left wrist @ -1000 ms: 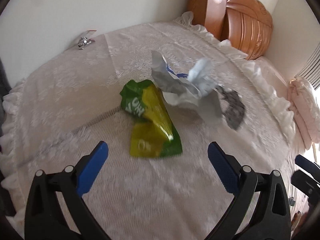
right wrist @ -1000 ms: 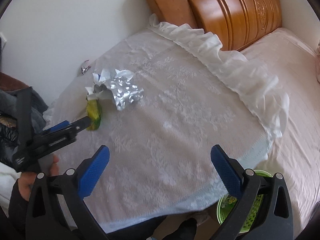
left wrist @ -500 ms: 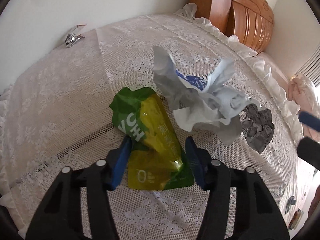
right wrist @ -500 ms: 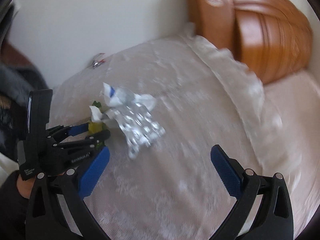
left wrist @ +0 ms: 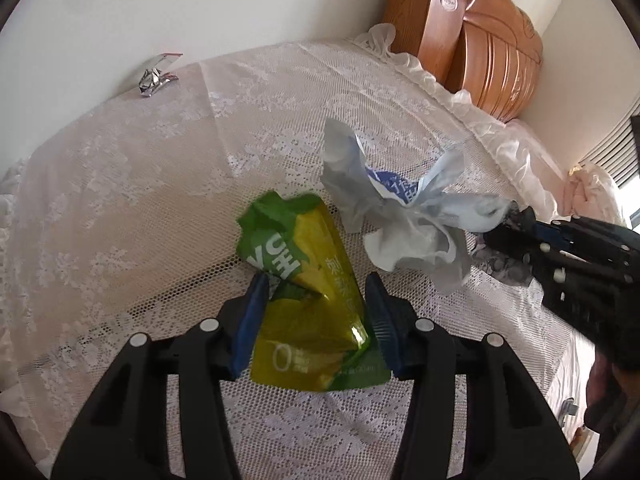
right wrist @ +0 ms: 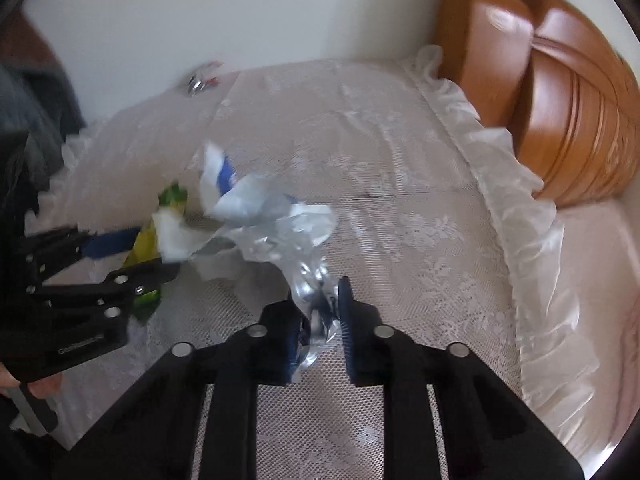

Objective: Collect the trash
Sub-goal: 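Carry the green-yellow bag and foil to the green wastebasket and open both grippers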

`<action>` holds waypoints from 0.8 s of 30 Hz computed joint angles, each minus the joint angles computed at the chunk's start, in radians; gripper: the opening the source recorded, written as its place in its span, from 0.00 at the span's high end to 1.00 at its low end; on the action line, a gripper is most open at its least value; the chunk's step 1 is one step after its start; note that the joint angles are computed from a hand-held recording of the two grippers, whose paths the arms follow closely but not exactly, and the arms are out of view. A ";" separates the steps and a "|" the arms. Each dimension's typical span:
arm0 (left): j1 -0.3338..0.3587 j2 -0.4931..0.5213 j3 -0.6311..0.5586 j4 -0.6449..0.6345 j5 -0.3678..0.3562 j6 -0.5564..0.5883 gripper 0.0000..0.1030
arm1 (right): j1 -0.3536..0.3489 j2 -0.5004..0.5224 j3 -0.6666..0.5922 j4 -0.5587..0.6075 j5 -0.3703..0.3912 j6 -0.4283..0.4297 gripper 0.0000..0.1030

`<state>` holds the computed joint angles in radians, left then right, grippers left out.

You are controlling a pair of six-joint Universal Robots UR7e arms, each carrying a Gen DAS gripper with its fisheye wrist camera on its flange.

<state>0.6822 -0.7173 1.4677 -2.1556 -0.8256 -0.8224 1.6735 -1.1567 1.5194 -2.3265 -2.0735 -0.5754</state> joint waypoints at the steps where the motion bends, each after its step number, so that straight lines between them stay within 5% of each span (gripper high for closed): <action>1: -0.001 -0.004 0.003 -0.005 -0.002 0.004 0.54 | -0.010 -0.003 -0.012 0.022 0.023 0.031 0.89; 9: -0.011 -0.042 0.048 -0.038 -0.014 0.016 0.56 | -0.098 -0.087 -0.007 0.087 0.229 0.242 0.91; 24: -0.132 -0.150 0.185 -0.013 -0.059 -0.019 0.57 | -0.184 -0.361 0.207 0.102 0.405 0.325 0.91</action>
